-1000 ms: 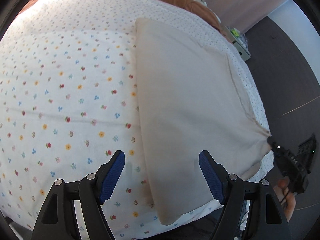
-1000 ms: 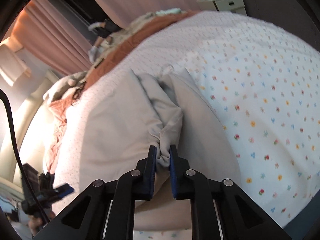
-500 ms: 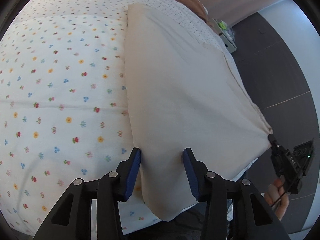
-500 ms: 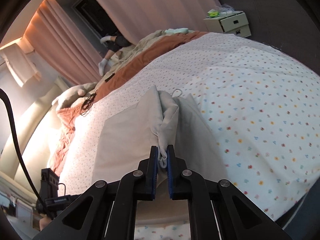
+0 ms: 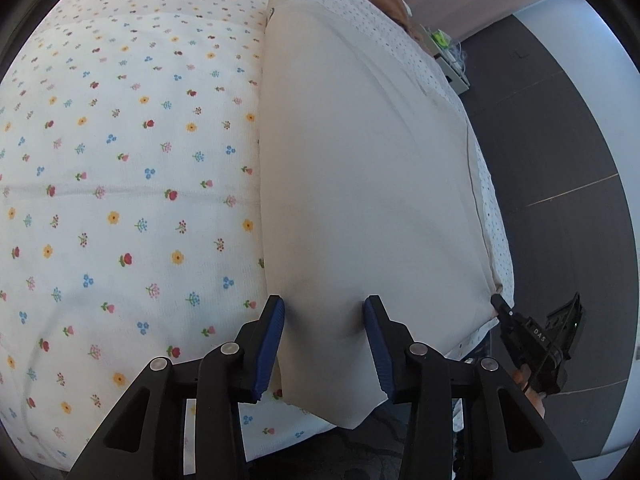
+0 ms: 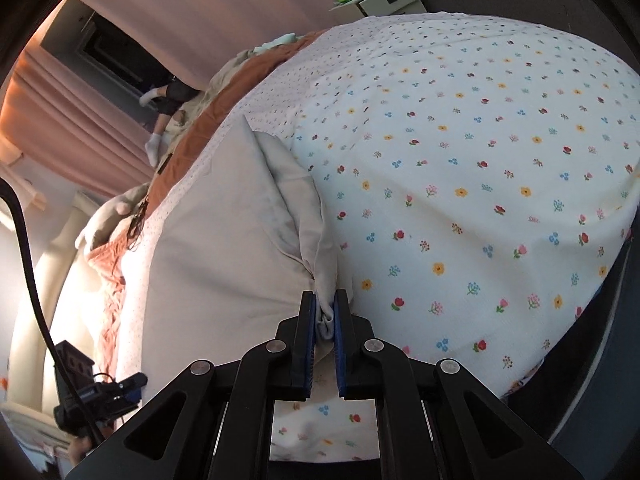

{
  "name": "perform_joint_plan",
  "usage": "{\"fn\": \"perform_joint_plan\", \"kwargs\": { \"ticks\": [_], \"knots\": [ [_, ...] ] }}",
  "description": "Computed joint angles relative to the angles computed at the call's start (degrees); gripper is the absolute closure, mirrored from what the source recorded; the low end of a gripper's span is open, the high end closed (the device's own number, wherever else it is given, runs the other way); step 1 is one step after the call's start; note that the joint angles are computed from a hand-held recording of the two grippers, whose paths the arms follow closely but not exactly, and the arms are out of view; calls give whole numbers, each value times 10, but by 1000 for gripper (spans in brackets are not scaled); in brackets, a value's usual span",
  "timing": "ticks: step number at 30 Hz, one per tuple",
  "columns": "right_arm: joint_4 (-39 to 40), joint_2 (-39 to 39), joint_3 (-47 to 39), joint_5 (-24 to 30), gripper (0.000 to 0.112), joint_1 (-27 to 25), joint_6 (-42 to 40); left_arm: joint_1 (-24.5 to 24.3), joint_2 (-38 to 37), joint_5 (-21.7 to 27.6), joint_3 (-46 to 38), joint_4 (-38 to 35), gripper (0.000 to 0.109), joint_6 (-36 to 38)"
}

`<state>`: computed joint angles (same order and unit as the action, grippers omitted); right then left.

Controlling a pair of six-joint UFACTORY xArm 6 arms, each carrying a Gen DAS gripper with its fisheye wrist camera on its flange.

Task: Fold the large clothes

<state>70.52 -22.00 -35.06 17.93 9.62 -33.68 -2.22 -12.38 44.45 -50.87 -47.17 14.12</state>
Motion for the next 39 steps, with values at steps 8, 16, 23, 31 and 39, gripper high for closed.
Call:
{"fn": "perform_joint_plan", "kwargs": {
  "ticks": [8, 16, 23, 31, 39],
  "knots": [
    [-204, 27, -49, 48, 40, -21, 128, 15, 18, -9, -15, -1, 59, 12],
    [-240, 107, -157, 145, 38, -54, 99, 17, 88, -30, -78, -19, 56, 13],
    [-245, 245, -305, 295, 38, -90, 77, 22, 146, -37, -136, -32, 56, 21],
    [-242, 353, -433, 360, 38, -96, 66, 27, 220, -42, -226, 4, 57, -1],
    [-208, 474, -599, 446, 40, -104, 70, 41, 307, -19, -337, 28, 57, -27]
  ]
}}
